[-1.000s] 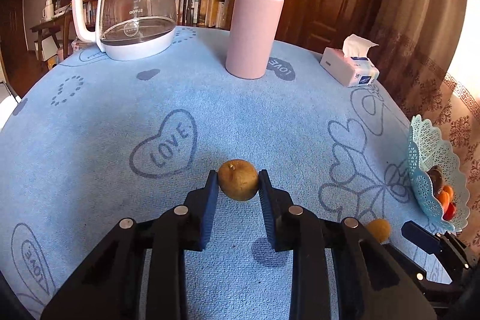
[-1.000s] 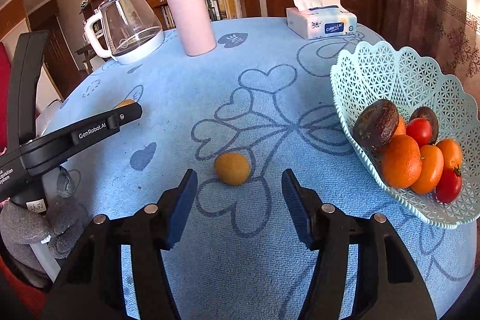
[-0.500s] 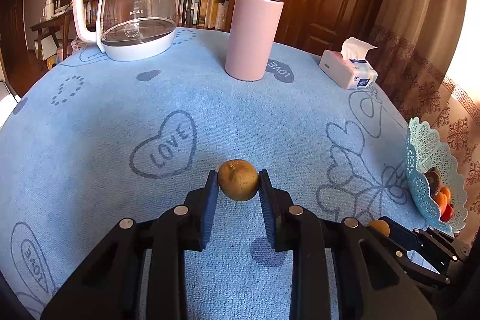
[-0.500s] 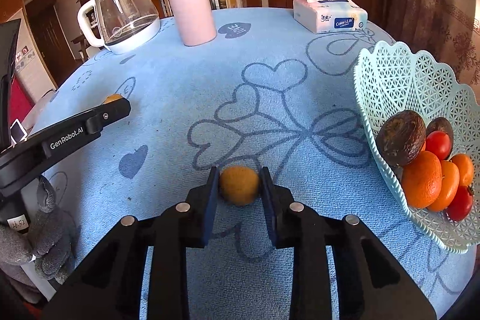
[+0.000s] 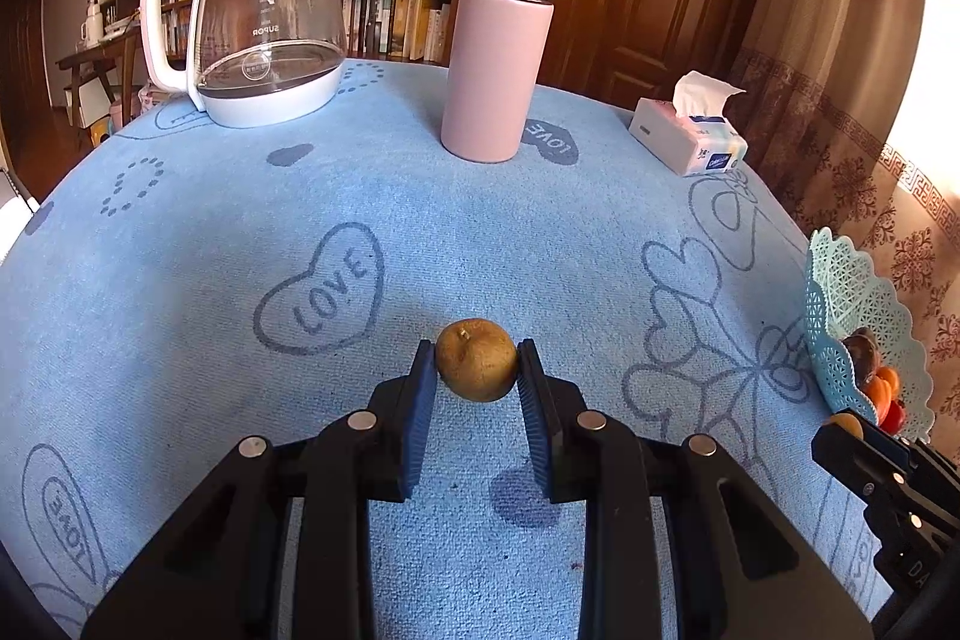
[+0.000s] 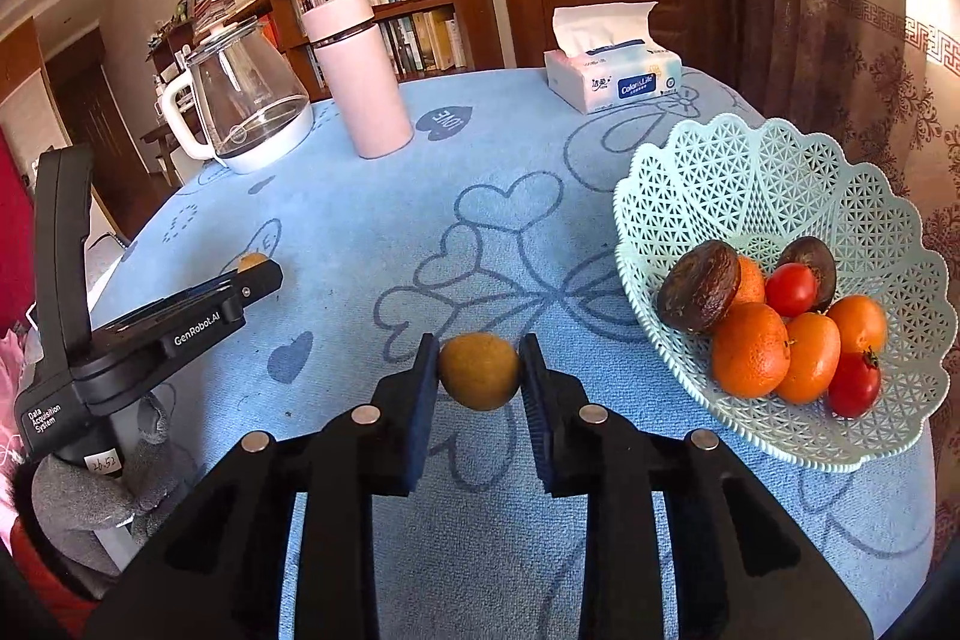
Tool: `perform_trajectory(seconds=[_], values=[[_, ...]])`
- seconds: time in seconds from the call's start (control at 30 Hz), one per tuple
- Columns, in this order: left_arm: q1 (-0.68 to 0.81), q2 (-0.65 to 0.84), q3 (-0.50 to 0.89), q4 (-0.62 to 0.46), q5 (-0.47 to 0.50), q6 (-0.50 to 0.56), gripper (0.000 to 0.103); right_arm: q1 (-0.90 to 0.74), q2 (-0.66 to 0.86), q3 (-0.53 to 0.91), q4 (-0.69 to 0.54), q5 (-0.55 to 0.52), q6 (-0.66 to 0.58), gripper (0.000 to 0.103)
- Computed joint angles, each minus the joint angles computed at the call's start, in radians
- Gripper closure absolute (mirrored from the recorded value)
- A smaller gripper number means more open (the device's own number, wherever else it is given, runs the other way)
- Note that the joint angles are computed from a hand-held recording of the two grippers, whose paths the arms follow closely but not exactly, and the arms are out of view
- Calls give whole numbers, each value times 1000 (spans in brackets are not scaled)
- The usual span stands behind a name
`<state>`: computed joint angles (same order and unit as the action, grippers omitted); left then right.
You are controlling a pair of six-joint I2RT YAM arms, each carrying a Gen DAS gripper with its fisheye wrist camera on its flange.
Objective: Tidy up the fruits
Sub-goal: 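Carry the small yellow fruit into the green basket and open the right tool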
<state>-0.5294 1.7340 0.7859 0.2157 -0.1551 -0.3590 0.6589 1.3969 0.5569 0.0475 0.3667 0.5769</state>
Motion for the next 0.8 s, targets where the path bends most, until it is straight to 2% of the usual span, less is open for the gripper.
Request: perform_trajectory(seconds=[0.43,0.8], values=[[-5,-3,-2,2,-4,1,75,-76,-298,-106,-139,61,36,75],[-14,-5,-3,0,-10,1,75,-160,-432,-171,-220,71,45,75]])
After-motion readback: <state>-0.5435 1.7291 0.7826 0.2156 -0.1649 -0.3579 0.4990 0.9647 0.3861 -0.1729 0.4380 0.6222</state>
